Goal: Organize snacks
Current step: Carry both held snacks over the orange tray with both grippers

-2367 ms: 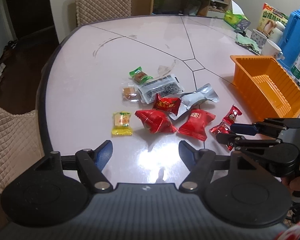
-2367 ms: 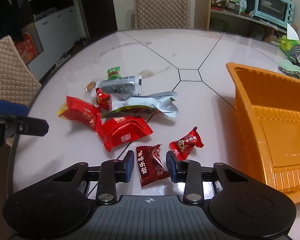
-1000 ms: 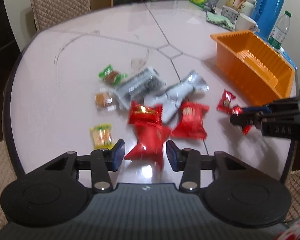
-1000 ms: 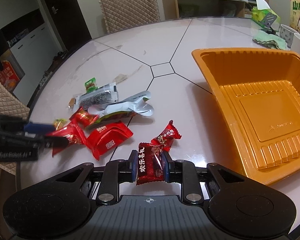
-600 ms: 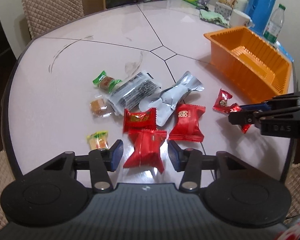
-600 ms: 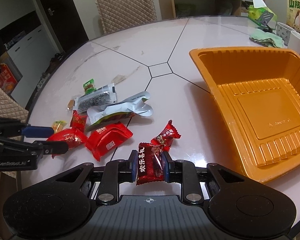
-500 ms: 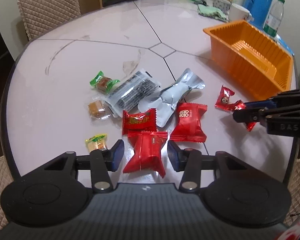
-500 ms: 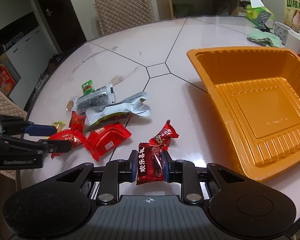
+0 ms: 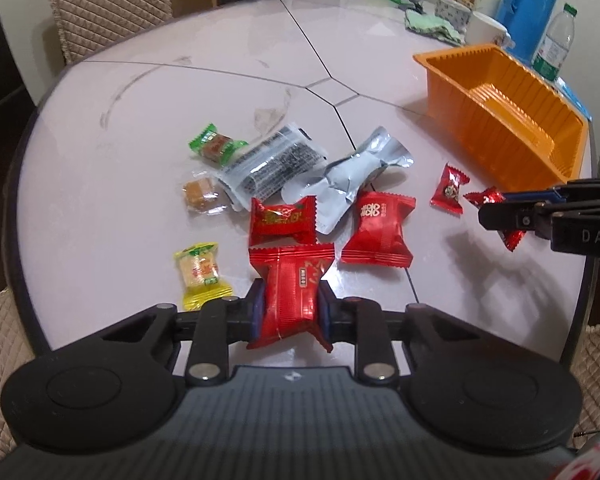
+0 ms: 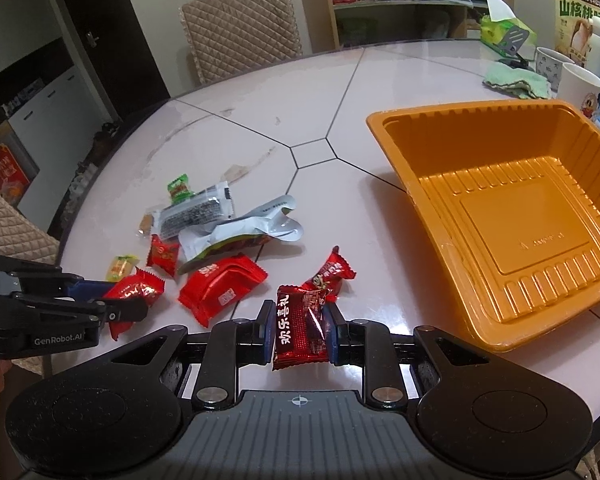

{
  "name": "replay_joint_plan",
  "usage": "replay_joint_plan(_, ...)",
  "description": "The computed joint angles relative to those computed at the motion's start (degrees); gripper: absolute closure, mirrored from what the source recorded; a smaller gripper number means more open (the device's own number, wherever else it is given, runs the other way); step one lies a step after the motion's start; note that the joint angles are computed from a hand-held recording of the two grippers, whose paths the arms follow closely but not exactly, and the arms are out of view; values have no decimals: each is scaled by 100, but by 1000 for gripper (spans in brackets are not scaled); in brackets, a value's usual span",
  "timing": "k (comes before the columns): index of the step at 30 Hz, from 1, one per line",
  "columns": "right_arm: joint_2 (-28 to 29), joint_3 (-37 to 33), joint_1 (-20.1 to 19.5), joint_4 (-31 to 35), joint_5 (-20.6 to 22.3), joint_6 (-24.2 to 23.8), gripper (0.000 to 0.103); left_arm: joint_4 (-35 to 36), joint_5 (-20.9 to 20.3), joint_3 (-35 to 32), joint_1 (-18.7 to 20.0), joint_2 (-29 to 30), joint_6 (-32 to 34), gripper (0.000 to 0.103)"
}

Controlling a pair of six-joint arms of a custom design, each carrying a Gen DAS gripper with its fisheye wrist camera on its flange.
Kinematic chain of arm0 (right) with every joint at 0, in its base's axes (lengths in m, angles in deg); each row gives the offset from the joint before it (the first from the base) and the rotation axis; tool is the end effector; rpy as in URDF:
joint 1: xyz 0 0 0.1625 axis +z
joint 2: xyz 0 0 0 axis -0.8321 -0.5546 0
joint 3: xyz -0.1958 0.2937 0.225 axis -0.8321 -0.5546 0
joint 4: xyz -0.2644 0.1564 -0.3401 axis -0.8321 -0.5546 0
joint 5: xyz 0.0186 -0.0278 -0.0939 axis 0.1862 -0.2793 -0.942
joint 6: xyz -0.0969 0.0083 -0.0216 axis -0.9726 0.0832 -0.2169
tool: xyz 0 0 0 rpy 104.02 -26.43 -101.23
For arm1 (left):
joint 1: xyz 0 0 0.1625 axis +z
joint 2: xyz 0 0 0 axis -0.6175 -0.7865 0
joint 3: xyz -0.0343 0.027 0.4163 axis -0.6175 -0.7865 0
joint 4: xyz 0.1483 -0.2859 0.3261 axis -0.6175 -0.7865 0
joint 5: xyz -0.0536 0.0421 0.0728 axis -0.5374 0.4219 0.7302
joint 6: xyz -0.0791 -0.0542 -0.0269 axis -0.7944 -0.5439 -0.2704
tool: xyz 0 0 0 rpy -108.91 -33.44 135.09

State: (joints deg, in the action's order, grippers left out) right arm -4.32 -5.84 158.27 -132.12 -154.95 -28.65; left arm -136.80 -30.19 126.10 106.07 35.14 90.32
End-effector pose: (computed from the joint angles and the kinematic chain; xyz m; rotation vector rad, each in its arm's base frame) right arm 0.2554 -0.7639 0.1051 0.4821 -2.5578 0.7368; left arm -0.1148 -0.7957 0.2274 0.6284 2.4037 -0.5436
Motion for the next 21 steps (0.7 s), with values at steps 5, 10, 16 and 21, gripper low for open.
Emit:
replay_joint_plan(5, -112, 108, -2, 14, 199, -84, 78, -221, 98, 299, -116, -207, -294, 80)
replay_joint_plan(10, -297, 241, -35, 103, 458, -256, 78, -471, 139, 609, -329, -382, -673, 80)
replay_joint_plan(16, -652, 475, -145, 180, 827, -434, 78, -733, 131, 740, -650, -351, -1016, 80)
replay_joint_plan(21, -1043, 679, -288, 167, 1074, -612, 78, -1018, 87, 591, -930, -81, -1103, 80)
